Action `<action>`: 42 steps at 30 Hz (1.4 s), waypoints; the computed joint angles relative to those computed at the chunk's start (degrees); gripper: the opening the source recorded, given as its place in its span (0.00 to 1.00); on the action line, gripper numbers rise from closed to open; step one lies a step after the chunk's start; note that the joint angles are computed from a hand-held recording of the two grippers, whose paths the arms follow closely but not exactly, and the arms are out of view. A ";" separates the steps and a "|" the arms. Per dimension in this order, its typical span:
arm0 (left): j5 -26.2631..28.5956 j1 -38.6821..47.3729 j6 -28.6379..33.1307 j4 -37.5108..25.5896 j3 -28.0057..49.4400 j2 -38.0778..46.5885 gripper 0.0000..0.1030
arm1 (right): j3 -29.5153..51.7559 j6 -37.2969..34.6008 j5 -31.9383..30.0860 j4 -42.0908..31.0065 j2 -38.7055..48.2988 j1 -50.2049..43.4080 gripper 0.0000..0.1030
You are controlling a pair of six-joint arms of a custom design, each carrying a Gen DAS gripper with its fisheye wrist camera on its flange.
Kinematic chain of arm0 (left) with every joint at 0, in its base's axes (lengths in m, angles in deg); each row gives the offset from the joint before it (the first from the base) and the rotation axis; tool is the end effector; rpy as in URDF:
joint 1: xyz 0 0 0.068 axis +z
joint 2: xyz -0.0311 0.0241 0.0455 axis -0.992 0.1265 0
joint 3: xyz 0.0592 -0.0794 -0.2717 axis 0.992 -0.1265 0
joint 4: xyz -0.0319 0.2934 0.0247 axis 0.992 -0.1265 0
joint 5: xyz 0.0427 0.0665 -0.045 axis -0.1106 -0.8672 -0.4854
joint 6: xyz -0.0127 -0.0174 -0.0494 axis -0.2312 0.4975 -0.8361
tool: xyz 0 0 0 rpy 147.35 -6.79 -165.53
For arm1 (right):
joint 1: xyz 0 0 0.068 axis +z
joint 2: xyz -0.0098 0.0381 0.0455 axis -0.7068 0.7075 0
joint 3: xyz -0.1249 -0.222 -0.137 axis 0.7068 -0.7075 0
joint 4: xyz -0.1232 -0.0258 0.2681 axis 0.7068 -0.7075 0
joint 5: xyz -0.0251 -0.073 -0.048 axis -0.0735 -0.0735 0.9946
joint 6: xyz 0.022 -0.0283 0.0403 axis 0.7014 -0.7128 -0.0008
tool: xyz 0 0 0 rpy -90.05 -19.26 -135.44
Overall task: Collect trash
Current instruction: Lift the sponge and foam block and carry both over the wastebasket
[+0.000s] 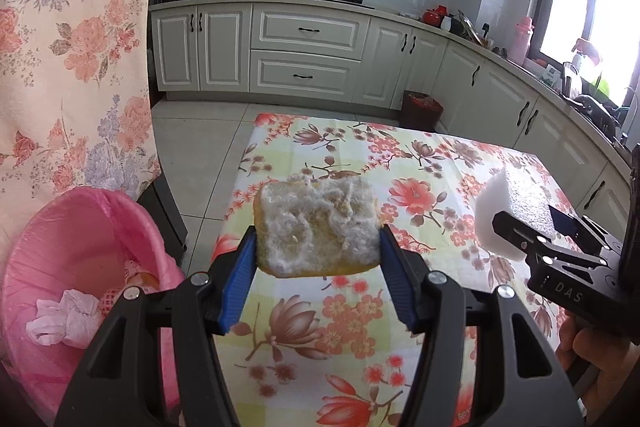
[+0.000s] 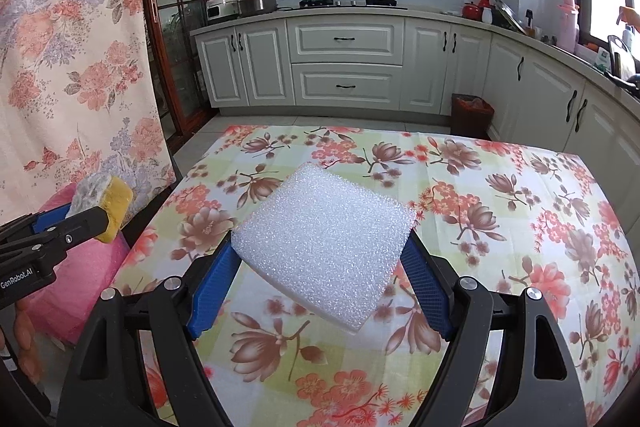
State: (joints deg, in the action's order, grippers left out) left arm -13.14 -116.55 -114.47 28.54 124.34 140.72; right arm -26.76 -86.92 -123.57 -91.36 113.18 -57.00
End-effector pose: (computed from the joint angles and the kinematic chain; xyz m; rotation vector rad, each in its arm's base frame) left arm 0.2214 -0.1269 0.2329 -0.3472 2.2528 -0.0218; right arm 0.3137 -0.0465 0.1819 -0.4715 2.1771 0.3792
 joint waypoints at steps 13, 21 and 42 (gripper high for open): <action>-5.08 -1.35 -4.45 -13.01 -5.13 -17.69 0.56 | -4.77 1.20 -0.04 -4.15 -12.00 4.54 0.73; -7.64 -0.83 -5.61 -21.46 -6.23 -26.98 0.56 | -6.03 2.77 1.63 -5.72 -16.68 9.27 0.73; -2.26 13.68 2.13 -30.39 -8.88 -42.50 0.56 | -6.78 8.40 7.61 -6.52 -20.92 23.21 0.73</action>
